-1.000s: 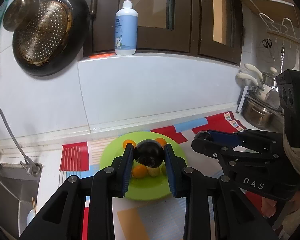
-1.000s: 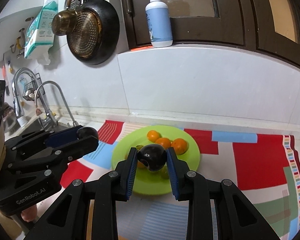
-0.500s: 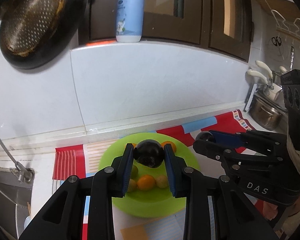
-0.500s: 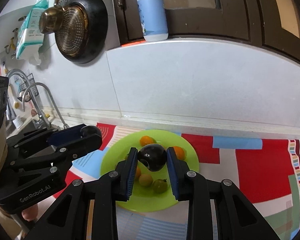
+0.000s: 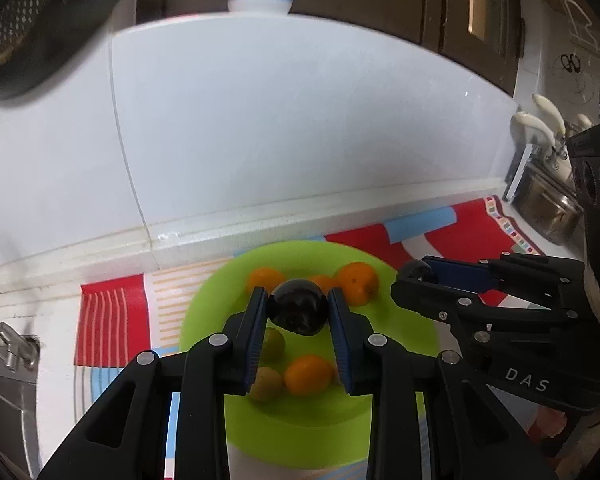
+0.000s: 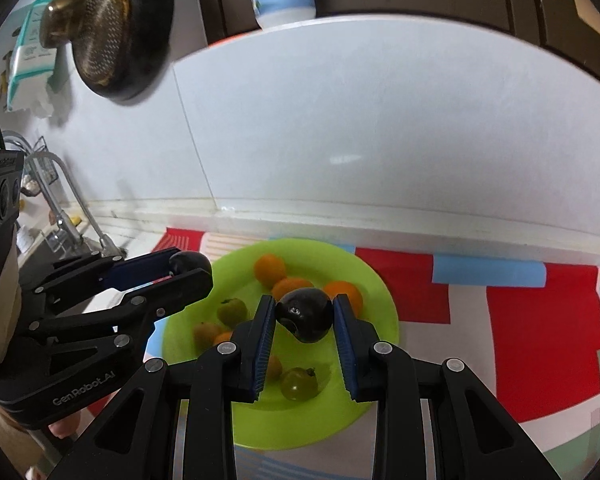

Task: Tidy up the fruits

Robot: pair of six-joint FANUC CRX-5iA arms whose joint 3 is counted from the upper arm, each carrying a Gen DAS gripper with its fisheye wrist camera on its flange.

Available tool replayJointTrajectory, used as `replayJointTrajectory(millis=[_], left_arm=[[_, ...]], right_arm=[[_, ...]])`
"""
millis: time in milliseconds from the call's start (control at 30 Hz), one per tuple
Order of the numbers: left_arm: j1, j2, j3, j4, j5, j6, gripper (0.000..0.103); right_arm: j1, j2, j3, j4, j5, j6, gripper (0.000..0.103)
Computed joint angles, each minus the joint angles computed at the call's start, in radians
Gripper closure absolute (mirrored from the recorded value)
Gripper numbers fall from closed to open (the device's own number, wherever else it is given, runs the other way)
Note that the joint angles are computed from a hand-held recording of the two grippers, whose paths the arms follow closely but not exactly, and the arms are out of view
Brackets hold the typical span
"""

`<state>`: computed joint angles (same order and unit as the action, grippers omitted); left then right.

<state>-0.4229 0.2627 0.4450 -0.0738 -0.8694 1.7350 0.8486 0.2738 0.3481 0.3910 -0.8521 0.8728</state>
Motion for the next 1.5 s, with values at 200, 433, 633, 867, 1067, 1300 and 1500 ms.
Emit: replayJointTrajectory(millis=[200,433,633,867,1067,1300,1500], left_arm=[[0.014,0.040,0.014,0.024,-0.019,-0.020,0.072],[0.019,0.068,0.027,0.036,-0.033,-0.036,0.072],[0.024,0.062,0.019,0.042,-0.026,-0.039,0.065],[0.002,0.017,0.012,-0.044,-0.036,0.030,0.062],[-0.029,-0.039,0.001,-0.110,-0.054,0.101,0.055],[-0.087,-0.119,-0.018,-0.209,-0.088,0.221,0.041],[-0.137,-0.181,-0.049,-0.294,-0.127,0.307,0.026]], right_arm=[[-0.015,0.037,0.039,-0.049,-0.029,0.031,0.072],[-0.031,0.067,0.069,-0.097,-0.045,0.059,0.072],[-0.038,0.078,0.080,-0.114,-0.048,0.062,0.071],[-0.028,0.054,0.049,-0.067,-0.043,0.015,0.064],[-0.005,-0.005,-0.016,-0.002,-0.021,-0.051,0.064],[0.050,-0.099,-0.118,0.117,-0.001,-0.151,0.064],[0.107,-0.175,-0.211,0.231,-0.010,-0.262,0.054]])
